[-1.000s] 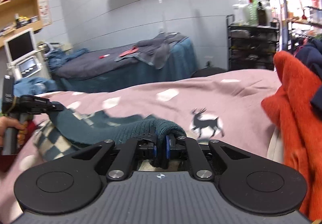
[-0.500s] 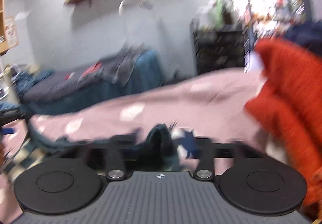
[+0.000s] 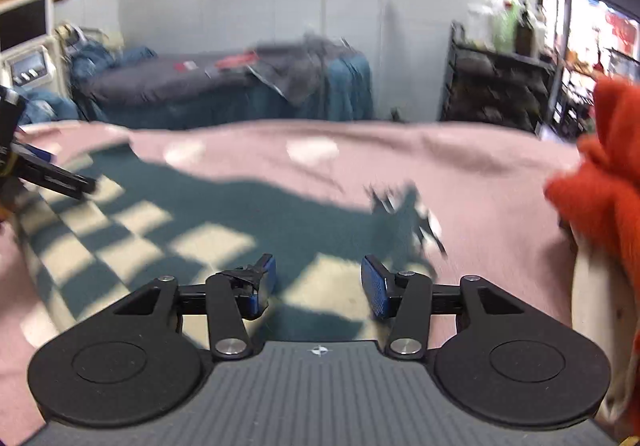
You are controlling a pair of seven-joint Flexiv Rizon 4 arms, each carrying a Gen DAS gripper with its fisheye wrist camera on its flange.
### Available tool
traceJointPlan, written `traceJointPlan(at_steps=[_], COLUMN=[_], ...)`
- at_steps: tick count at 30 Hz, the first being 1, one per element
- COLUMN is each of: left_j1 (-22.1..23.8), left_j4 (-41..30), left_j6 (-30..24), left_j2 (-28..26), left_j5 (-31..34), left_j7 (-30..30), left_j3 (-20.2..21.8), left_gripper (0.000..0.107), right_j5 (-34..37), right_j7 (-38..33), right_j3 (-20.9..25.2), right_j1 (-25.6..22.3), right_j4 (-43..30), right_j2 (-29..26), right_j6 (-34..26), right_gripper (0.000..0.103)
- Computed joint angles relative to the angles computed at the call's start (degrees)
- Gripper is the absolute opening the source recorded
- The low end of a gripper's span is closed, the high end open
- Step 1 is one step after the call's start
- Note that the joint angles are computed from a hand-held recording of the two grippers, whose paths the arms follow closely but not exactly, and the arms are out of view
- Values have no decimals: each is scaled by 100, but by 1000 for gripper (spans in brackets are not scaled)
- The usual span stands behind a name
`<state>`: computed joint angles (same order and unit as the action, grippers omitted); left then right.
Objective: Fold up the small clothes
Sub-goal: 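Lift the hem with both grippers and fold it over toward the collar, then open both grippers to release the folded sweater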
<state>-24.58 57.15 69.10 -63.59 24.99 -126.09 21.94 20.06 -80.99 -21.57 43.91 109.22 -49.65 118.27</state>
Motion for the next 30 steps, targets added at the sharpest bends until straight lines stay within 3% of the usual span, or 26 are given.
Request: traceJointPlan(at_steps=[3, 8, 9, 11, 14, 15, 17, 20, 21, 22, 23, 27, 30], left_j1=[359, 1300, 1273, 828, -222, -462, -698, -672, -672, -798, -1051, -2399, -2805], left_j4=[417, 1205, 1307, 1397, 1631, 1764, 2141, 2579, 2760, 2838, 2903, 2658, 2299], left_j6=[499, 1149, 1220, 1377, 1634, 1848, 2424, 2915, 3077, 3156, 3258, 3464, 3346], left_j2=[126, 333, 382, 472, 596, 633, 814, 1106, 1155, 1166, 1140, 599, 266], left_j5=[-281, -1247, -1334, -1235, -959, -853, -626, -195, -289, -222, -188, -328, -407], left_j7=[103, 772, 758, 414, 48, 62, 322, 699, 1091, 1243, 1354, 1827, 2332], left_j3=[-414, -1608, -1543, -881, 410, 645, 667, 18, -221, -273, -138, 1046, 1297], left_gripper=[103, 103, 103, 103, 103, 103, 103, 103, 103, 103, 103, 103, 98], right_j5=[-95, -177, -176, -120, 233, 447, 639, 750, 845, 991, 1078, 1248, 1299], right_j7=[11, -91, -107, -87, -62, -128, -292, -460, -479, -491, -476, -268, -233], right_j3=[189, 220, 204, 197, 355, 342, 430, 686, 741, 747, 775, 978, 1042], right_j1=[-179, -211, -198, -165, -160, -74, -46, -146, -144, -94, -95, -195, -233], right_j4=[90, 98, 90, 134, 286, 331, 461, 631, 673, 700, 728, 896, 1005], right_j2=[31, -46, -45, 40, 125, 142, 273, 482, 531, 570, 615, 754, 818], right_j6=[55, 70, 48, 55, 735, 913, 1049, 1042, 1022, 970, 903, 951, 990], right_gripper=[76, 76, 76, 77, 103, 103, 103, 103, 103, 103, 103, 103, 103])
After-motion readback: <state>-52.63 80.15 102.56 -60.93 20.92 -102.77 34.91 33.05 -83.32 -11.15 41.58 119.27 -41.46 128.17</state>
